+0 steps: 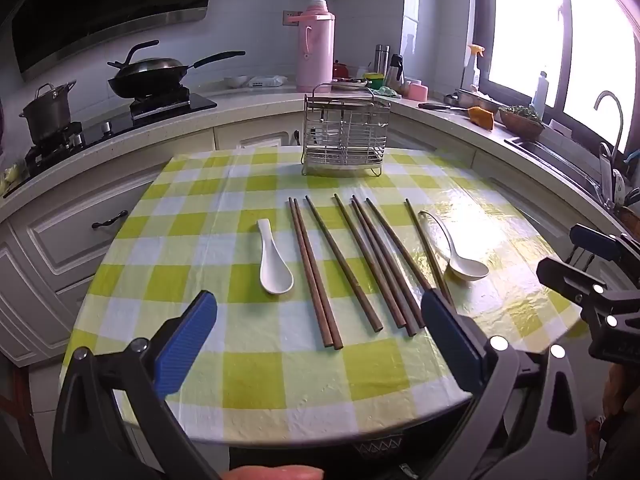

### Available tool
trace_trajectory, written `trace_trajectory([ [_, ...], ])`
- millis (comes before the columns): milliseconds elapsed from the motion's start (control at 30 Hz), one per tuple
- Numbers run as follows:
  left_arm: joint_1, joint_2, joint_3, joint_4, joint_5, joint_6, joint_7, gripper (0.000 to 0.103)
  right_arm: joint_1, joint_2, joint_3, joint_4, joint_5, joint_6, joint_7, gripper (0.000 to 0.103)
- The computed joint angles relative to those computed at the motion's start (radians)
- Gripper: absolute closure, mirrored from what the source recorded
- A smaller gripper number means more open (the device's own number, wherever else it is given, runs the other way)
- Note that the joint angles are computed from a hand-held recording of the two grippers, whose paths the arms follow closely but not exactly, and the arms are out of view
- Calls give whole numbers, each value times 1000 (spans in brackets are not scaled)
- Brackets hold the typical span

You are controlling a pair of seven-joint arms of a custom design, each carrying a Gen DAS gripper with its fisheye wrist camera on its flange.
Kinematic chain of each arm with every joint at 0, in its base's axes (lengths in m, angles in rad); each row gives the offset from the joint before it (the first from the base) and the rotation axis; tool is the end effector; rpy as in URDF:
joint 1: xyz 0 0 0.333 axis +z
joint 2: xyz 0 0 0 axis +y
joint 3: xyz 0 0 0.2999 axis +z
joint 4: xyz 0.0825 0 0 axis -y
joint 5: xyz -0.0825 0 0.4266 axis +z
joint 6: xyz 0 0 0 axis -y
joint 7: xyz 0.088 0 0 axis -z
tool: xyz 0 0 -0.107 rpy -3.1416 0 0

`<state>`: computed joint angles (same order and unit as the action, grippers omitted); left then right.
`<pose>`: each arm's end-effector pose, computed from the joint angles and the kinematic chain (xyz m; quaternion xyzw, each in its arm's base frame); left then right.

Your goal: Organize utensils

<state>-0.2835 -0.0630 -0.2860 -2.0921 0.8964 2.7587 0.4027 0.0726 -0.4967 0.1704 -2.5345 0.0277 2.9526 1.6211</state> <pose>0.4974 -0.3599 0.4854 -0.5927 0.6759 -0.3416 0.2743 0.4723 0.1205 0.5186 -0.6916 0.5729 -0.2876 0.3328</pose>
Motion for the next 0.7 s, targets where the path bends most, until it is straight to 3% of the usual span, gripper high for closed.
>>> trace_trajectory([
  [700, 0, 0, 1, -1, 3, 6, -2, 4, 11, -3, -10, -4, 22, -1, -13, 18],
])
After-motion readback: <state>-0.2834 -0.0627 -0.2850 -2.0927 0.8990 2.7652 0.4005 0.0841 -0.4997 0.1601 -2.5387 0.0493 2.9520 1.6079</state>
